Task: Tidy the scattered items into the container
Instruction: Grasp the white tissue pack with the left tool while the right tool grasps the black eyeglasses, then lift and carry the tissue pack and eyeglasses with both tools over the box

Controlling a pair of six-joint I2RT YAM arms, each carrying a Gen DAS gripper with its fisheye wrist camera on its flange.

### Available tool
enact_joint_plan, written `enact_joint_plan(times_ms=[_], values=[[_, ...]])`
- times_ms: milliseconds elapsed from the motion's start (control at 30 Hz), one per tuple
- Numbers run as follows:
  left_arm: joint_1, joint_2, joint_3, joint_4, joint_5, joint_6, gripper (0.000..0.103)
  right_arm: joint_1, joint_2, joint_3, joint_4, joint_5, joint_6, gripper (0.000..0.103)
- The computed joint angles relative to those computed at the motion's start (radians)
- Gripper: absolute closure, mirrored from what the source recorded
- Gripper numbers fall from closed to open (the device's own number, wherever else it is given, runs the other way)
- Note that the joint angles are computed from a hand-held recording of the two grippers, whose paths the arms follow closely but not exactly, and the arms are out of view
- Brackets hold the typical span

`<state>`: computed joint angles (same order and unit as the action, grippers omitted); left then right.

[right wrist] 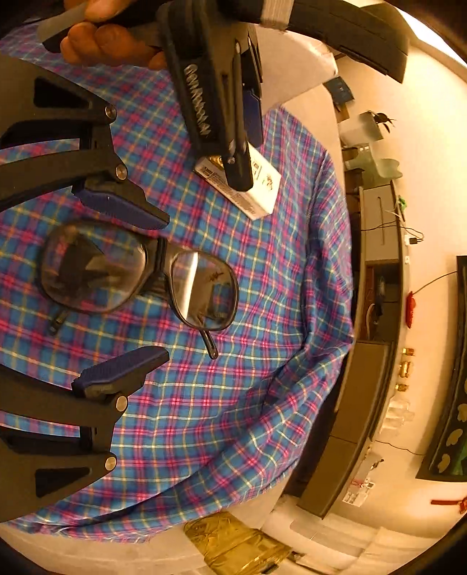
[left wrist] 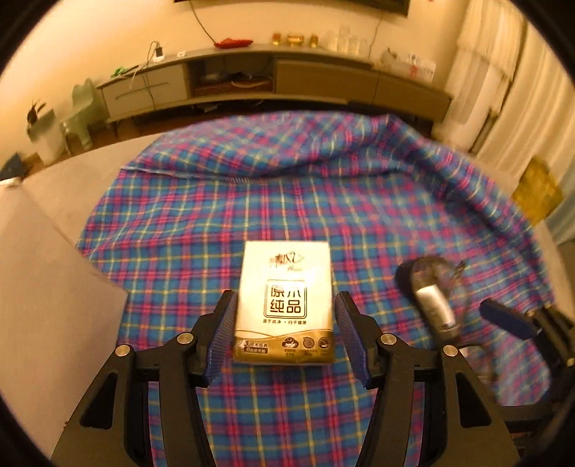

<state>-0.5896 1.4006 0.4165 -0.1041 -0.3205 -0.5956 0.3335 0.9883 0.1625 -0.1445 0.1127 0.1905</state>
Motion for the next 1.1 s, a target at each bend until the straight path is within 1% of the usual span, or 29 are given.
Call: enact_joint_plan(times_ms=[67, 100, 133, 167, 200, 233, 300, 367, 433, 533, 567, 700, 767, 867, 933, 1033, 1100], values=[[-0.012, 0.031, -0.015, 0.05, -0.037, 0.001, 0.04, -0.055, 0.086, -0.008, 0.082, -0.069, -0.03, 0.037], [-0.014, 0.035, -0.017, 0.059, -0.048, 0.001, 0.04, -0.071, 0.11, -0.016, 0.112, -0.089, -0.035, 0.044], [-0.007, 0.031, -0.02, 0.064, -0.046, -0.001, 0.04, -0.07, 0.106, -0.022, 0.117, -0.083, -0.03, 0.048], [0.0, 0.03, -0.02, 0.064, -0.042, -0.004, 0.042, -0.07, 0.096, -0.022, 0.106, -0.08, -0.027, 0.052], [0.004, 0.026, -0.02, 0.063, -0.043, -0.009, 0.044, -0.081, 0.079, -0.022, 0.092, -0.098, -0.024, 0.052], [0.003, 0.019, -0.023, 0.062, -0.049, -0.017, 0.049, -0.103, 0.058, -0.026, 0.077, -0.127, -0.018, 0.052], [-0.005, 0.008, -0.031, 0.061, -0.053, -0.026, 0.049, -0.128, 0.014, -0.034, 0.051, -0.149, 0.0, 0.053], [-0.009, 0.002, -0.033, 0.054, -0.048, -0.041, 0.049, -0.173, -0.034, -0.028, -0.008, -0.211, 0.003, 0.053], [-0.013, -0.037, -0.047, 0.038, -0.039, -0.06, 0.05, -0.218, -0.1, -0.024, -0.077, -0.272, 0.004, 0.053], [-0.028, -0.085, -0.064, 0.014, -0.038, -0.076, 0.05, -0.252, -0.213, -0.016, -0.183, -0.319, 0.005, 0.053], [-0.044, -0.109, -0.067, -0.01, -0.046, -0.088, 0.05, -0.255, -0.245, -0.012, -0.211, -0.327, 0.009, 0.053], [-0.101, -0.165, -0.068, -0.072, -0.063, -0.125, 0.05, -0.225, -0.327, 0.009, -0.294, -0.313, 0.027, 0.053], [-0.13, -0.179, -0.059, -0.103, -0.075, -0.141, 0.05, -0.211, -0.338, 0.011, -0.306, -0.308, 0.029, 0.053], [-0.195, -0.221, -0.057, -0.172, -0.097, -0.187, 0.05, -0.185, -0.301, 0.018, -0.307, -0.288, 0.02, 0.053], [-0.244, -0.26, -0.061, -0.228, -0.104, -0.228, 0.05, -0.18, -0.299, 0.029, -0.356, -0.295, -0.018, 0.053], [-0.319, -0.315, -0.064, -0.307, -0.114, -0.29, 0.05, -0.121, -0.287, 0.054, -0.439, -0.247, -0.067, 0.053], [-0.376, -0.355, -0.056, -0.368, -0.133, -0.332, 0.05, -0.071, -0.309, 0.055, -0.458, -0.193, -0.054, 0.053]])
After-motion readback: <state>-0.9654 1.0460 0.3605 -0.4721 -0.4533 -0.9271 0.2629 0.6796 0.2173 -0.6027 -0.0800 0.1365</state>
